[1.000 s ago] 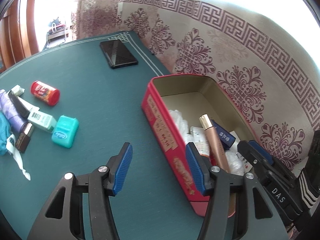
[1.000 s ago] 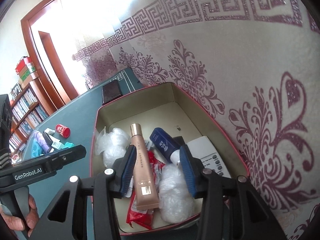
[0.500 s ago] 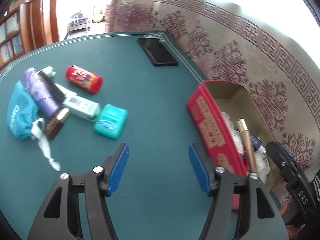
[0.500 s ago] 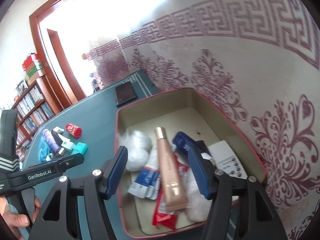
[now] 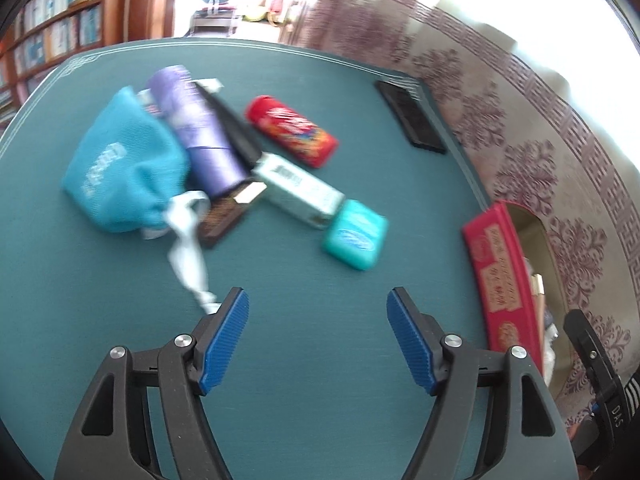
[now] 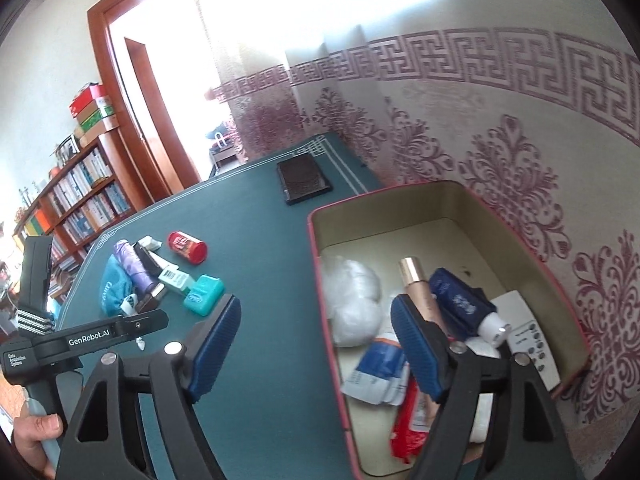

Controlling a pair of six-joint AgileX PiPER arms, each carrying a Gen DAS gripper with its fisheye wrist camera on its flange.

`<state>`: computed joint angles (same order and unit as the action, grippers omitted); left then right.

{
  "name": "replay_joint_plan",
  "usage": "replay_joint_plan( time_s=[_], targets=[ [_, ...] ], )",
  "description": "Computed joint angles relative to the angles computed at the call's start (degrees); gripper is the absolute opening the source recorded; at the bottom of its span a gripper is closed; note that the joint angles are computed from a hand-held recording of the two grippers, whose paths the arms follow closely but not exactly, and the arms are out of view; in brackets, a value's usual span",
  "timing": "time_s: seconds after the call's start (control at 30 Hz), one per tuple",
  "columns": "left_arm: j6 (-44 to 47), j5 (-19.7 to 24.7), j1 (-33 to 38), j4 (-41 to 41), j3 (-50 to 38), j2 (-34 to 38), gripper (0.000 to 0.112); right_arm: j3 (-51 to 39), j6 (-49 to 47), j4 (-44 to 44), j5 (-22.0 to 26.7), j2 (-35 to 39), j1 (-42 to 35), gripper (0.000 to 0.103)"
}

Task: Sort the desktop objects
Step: 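Move both open tools back toward the teal Curel pouch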

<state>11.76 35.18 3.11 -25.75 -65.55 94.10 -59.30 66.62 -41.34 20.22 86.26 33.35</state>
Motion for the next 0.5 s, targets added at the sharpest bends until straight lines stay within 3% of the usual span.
replay_joint_plan(
  time_s=[0.5],
  targets=[
    [4.98, 3.27, 13.74, -5.97, -2.96, 4.07, 0.075, -9.7, -11.44, 9.83, 1.87, 9.51, 4.78, 0.082]
  ],
)
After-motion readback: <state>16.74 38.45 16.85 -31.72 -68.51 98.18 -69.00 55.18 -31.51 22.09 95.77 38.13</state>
